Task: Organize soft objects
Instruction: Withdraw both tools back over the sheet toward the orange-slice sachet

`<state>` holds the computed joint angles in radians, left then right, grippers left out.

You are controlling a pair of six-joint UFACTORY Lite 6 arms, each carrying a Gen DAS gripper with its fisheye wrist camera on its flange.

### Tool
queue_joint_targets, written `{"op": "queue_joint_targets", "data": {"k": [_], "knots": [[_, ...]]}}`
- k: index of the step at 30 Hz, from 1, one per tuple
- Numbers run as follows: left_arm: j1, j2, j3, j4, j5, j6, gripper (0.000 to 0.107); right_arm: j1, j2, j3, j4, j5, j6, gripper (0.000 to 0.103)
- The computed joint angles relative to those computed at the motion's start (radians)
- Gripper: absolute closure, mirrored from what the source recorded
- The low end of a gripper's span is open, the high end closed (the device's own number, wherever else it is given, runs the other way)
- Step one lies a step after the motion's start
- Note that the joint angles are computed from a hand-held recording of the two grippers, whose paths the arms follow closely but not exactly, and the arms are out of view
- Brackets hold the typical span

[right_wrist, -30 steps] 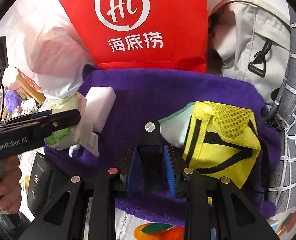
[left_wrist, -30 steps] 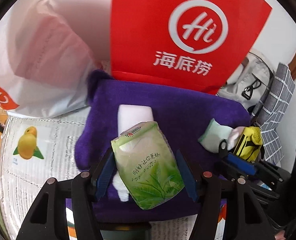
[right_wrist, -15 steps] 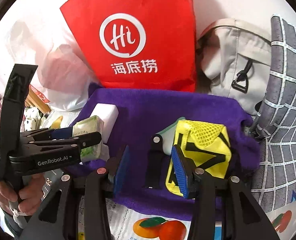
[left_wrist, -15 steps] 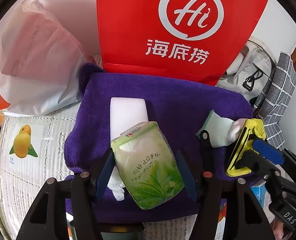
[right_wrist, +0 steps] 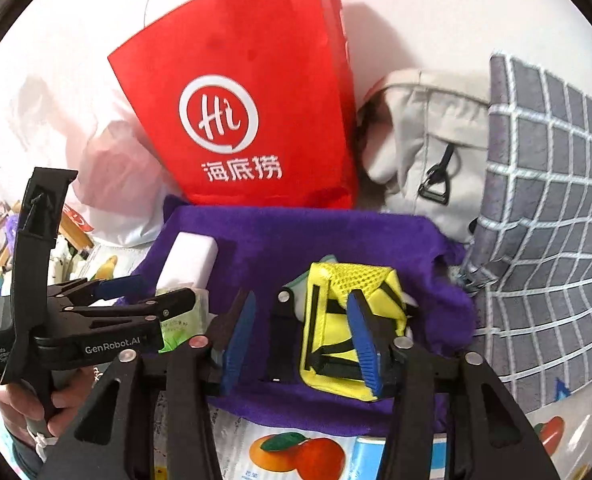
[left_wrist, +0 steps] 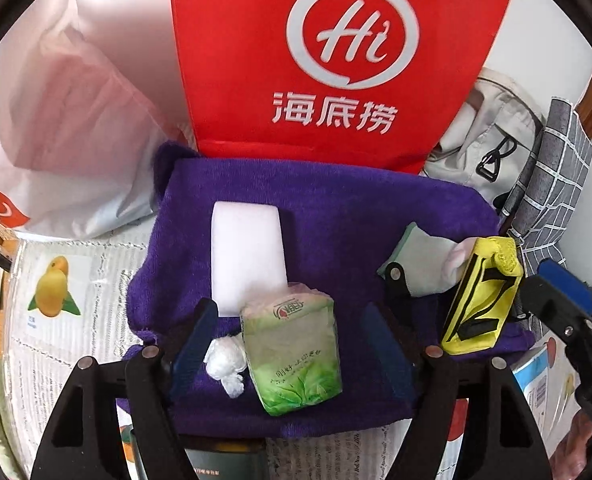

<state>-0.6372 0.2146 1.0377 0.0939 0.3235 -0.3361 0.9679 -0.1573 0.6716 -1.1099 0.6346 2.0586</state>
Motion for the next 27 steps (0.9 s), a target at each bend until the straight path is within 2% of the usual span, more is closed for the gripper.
{"op": "queue_joint_targets", "data": {"k": [7, 11, 16, 22, 23, 27], "knots": [[-0.056, -0.119, -0.037, 0.283, 0.067, -0.3, 0.032, 0.091, -0.102, -0.006, 0.031, 0.145, -0.018, 0.048], [-0.11, -0.277, -0.128, 0.467, 0.117, -0.515, 0.032, 0.184, -0.156, 0.014, 0.066, 0.267, -0.026, 0.048], [-0.136, -0.509, -0.286, 0.425, 0.167, -0.516, 0.032, 0.362, -0.109, 0.086, 0.098, 0.463, 0.025, 0.042], [-0.28, -0.808, -0.441, 0.538, 0.33, -0.694, 0.032, 0.584, -0.006, 0.148, 0.207, 0.604, 0.147, 0.042], [-0.329, -0.868, -0.467, 0.548, 0.381, -0.727, 0.032, 0.629, 0.009, 0.157, 0.226, 0.625, 0.177, 0.042], [-0.466, -1.0, -0.521, 0.529, 0.515, -0.794, 0.032, 0.798, 0.083, 0.217, 0.309, 0.709, 0.284, 0.042]]}}
